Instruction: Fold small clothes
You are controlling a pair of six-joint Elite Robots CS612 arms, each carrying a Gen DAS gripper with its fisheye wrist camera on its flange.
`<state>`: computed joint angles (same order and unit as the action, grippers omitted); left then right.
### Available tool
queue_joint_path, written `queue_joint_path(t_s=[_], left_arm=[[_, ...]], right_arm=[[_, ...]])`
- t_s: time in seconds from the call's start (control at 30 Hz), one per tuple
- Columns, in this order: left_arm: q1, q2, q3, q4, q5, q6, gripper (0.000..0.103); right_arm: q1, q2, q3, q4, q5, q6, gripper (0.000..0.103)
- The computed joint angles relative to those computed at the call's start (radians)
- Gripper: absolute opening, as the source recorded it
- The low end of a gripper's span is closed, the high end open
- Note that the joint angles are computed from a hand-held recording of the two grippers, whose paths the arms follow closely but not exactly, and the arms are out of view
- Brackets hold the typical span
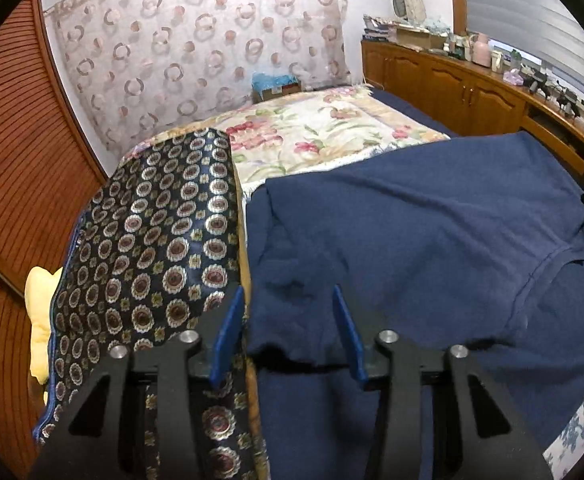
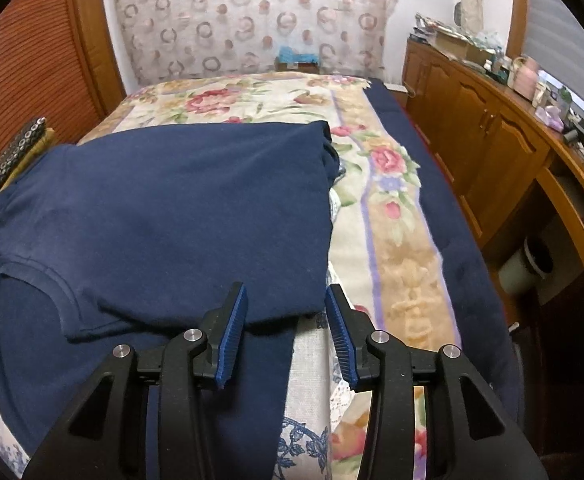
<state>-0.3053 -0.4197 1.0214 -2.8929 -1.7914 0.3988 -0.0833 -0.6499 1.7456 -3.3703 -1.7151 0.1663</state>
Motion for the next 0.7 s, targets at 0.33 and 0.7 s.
queue_joint_path(t_s=[0.33, 0.7], left_arm=[[-0.010, -0.009, 0.012, 0.060, 0.074, 0.061, 0.026], [-0.025, -0.003, 0.011, 0.084, 0.145, 0.101, 0.022]], right_arm=[[0.002, 0.019, -0.016, -0.013, 0.004, -0.007, 0.042], [0.004, 0.019, -0.019, -0.011, -0.003, -0.014, 0.043]])
